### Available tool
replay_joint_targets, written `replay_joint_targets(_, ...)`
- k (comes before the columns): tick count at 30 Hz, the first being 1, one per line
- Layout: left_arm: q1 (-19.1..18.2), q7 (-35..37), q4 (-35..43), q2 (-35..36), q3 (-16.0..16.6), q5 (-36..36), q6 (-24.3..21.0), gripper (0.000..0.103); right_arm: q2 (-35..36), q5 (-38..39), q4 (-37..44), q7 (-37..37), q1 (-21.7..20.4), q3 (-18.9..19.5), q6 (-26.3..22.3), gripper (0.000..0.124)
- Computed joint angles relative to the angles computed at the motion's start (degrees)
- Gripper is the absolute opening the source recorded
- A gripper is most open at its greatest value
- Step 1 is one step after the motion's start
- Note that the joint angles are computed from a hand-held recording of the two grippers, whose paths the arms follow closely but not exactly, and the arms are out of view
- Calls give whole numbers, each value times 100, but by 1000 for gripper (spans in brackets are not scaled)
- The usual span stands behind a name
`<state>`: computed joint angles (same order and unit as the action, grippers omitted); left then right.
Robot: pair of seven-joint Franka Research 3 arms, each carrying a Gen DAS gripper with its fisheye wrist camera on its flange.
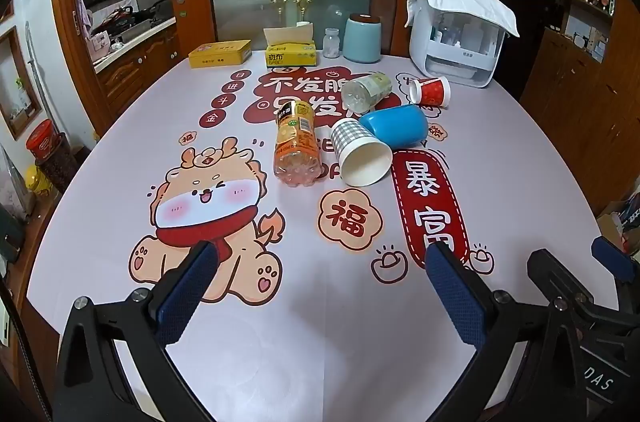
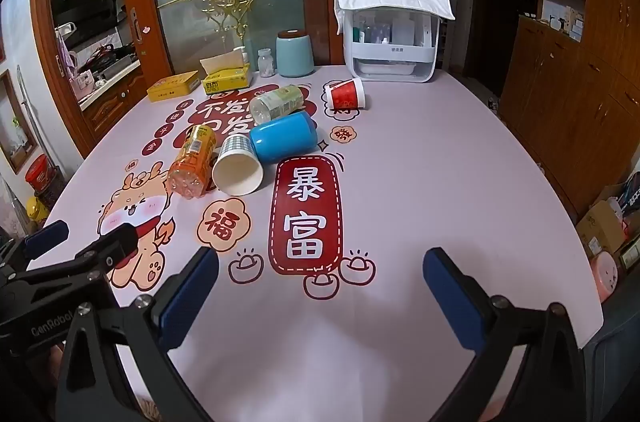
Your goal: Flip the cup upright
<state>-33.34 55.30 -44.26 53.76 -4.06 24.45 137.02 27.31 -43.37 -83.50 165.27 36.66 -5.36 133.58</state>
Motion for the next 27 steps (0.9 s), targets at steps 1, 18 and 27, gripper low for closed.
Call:
replay_joint_targets(1, -3, 4, 5, 1, 3, 2, -11, 102, 9, 28, 15, -38, -9, 11, -18, 102)
replay_joint_targets(18, -10, 51, 86, 37, 1, -28, -102, 102, 10, 55, 1, -25, -2, -4, 18, 102)
replay_joint_targets(27, -16, 8, -1, -18, 34, 25, -34, 102, -6, 23, 2, -9, 16, -7, 0, 102)
